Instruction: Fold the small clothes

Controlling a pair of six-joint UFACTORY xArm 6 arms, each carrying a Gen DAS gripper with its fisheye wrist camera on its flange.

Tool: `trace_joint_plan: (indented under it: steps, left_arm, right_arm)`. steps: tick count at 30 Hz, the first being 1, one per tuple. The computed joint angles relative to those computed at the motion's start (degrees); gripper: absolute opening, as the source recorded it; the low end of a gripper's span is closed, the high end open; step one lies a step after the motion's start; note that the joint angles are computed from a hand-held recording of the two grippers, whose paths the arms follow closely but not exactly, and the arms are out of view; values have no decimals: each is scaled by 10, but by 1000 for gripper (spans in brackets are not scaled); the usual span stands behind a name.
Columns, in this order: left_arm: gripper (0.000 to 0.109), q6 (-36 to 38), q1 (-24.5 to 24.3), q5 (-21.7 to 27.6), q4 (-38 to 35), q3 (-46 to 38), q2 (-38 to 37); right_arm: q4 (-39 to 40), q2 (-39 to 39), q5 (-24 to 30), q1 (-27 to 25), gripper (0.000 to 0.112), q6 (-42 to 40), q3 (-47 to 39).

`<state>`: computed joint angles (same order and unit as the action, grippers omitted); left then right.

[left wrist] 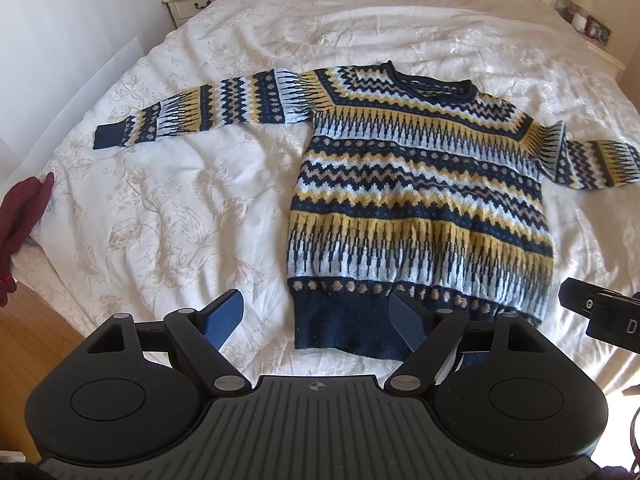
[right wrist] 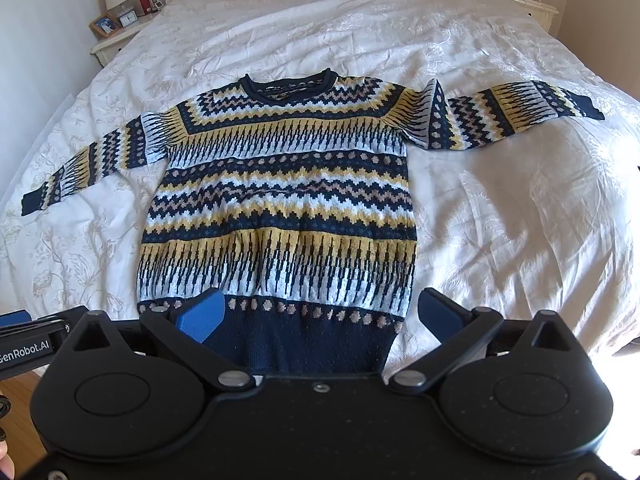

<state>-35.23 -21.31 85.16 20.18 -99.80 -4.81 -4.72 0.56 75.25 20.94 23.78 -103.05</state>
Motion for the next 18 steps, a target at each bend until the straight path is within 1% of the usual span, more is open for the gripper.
trace_joint_plan:
  steps: [10, 18]
  left_arm:
    - [79, -11, -8, 3, 2, 5, 0]
    - [79, -7, 2, 4, -4, 5, 1]
  right_arm:
    - [2, 1, 0, -2, 102, -1, 1]
    - [4, -4, -7, -1, 102, -2, 15]
